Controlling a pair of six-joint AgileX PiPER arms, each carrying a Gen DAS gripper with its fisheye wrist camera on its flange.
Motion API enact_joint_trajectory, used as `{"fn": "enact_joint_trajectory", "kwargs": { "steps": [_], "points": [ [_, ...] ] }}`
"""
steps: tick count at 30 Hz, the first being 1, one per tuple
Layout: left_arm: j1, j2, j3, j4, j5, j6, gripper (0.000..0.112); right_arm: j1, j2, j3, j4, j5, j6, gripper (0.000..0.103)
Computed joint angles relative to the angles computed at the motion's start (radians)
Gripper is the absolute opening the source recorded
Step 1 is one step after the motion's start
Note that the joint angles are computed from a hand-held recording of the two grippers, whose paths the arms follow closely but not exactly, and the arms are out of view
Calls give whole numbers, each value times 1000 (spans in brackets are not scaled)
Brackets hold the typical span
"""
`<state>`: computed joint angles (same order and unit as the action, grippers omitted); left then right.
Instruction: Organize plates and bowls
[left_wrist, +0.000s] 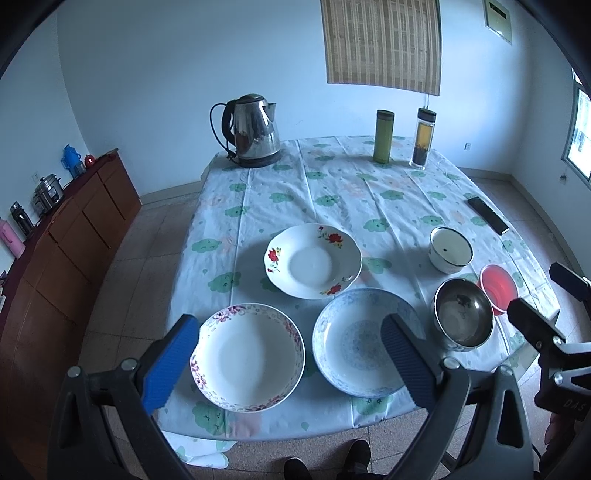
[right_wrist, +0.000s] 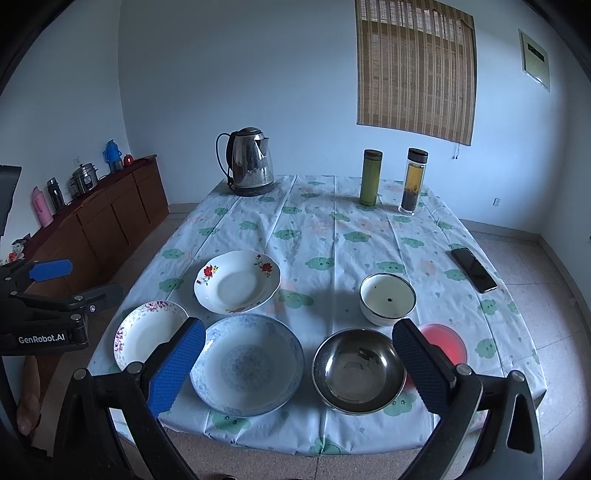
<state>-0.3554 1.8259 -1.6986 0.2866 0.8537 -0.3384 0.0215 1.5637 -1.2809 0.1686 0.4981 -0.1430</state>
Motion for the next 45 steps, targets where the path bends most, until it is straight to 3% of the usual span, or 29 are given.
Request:
{"fn": "enact_joint_trajectory", "kwargs": {
  "steps": [14,24,28,34,41,45],
  "points": [
    [-91,52,-83,104,122,-173,100,-110,42,-9,324,49,-392,102],
    [-132,77,-82,130,209,-255,100,-168,96,-22,472,116,-578,102],
    [-103,82,-61,98,224,-261,100,-147,135,-45,457,134,-558,102],
    [-23,90,-13,43,184,-237,100,-89,204,-104,436,150,-509,100],
    [99,156,-47,-11,148,-150,100,17,325,-251,338,197,-386,77],
    [161,228,-108,-48,168,-93,100,80,428,-371,281,244,-322,74]
  ]
}}
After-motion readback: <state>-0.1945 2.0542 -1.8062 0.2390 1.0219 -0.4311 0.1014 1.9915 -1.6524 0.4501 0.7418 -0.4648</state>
